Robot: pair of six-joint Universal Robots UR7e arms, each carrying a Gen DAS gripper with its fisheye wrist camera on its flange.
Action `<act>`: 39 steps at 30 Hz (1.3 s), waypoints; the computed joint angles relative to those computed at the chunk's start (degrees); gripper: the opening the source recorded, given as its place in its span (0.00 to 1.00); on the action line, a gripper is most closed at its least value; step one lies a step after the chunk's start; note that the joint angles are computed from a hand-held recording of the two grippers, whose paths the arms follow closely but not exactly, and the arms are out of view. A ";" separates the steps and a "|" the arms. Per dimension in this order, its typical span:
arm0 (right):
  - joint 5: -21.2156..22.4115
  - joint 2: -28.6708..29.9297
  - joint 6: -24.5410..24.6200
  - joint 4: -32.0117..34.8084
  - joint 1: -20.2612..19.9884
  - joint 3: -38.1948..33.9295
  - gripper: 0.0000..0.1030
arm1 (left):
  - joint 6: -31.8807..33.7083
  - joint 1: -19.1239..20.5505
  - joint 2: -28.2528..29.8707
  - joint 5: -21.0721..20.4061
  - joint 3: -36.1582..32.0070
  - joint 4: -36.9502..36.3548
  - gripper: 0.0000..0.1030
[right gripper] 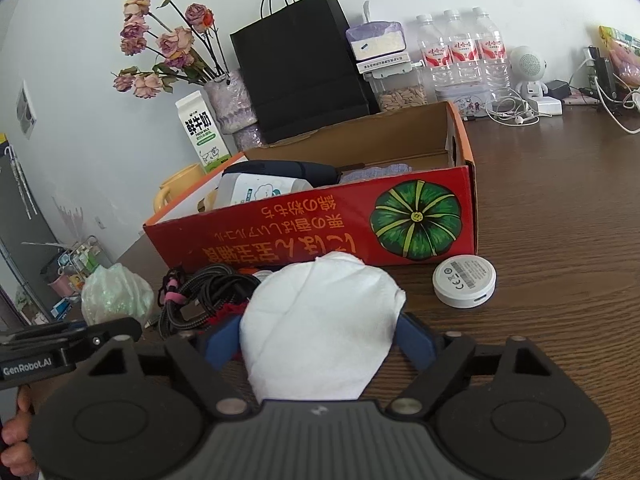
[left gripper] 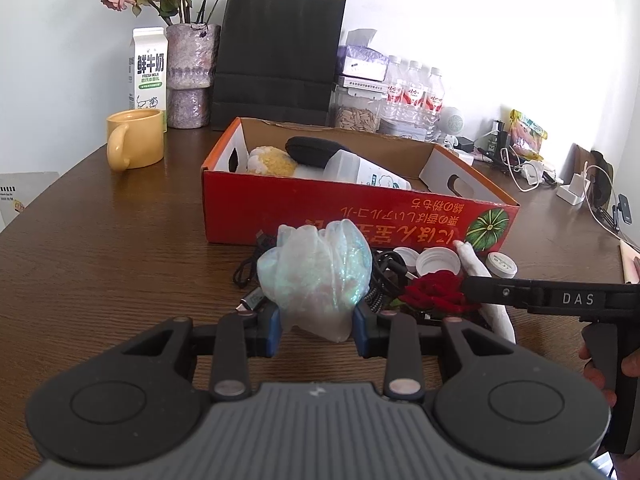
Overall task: Organize objects
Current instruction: 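Grasp the translucent plastic bag with the left gripper while the right gripper grasps the white cloth, then carry the bag and cloth over the box and open both grippers inside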
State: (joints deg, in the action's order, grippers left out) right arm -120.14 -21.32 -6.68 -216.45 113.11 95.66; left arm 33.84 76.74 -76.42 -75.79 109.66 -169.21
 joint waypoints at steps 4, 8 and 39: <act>0.67 -0.09 0.46 -1.09 -0.14 0.62 0.73 | -0.08 -0.06 -0.26 0.06 0.14 -0.28 0.34; -0.33 1.01 -1.28 -4.32 0.36 0.98 0.73 | -0.07 -0.30 -0.66 0.27 0.51 -0.68 0.34; -1.69 1.95 -20.78 -5.05 2.93 -12.79 0.71 | 1.84 -6.11 7.65 -0.84 -9.03 -4.91 0.34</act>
State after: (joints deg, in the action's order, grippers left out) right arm -121.83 -19.37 -27.46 -221.50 116.04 82.87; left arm 35.68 70.63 -68.77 -76.63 100.63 -174.12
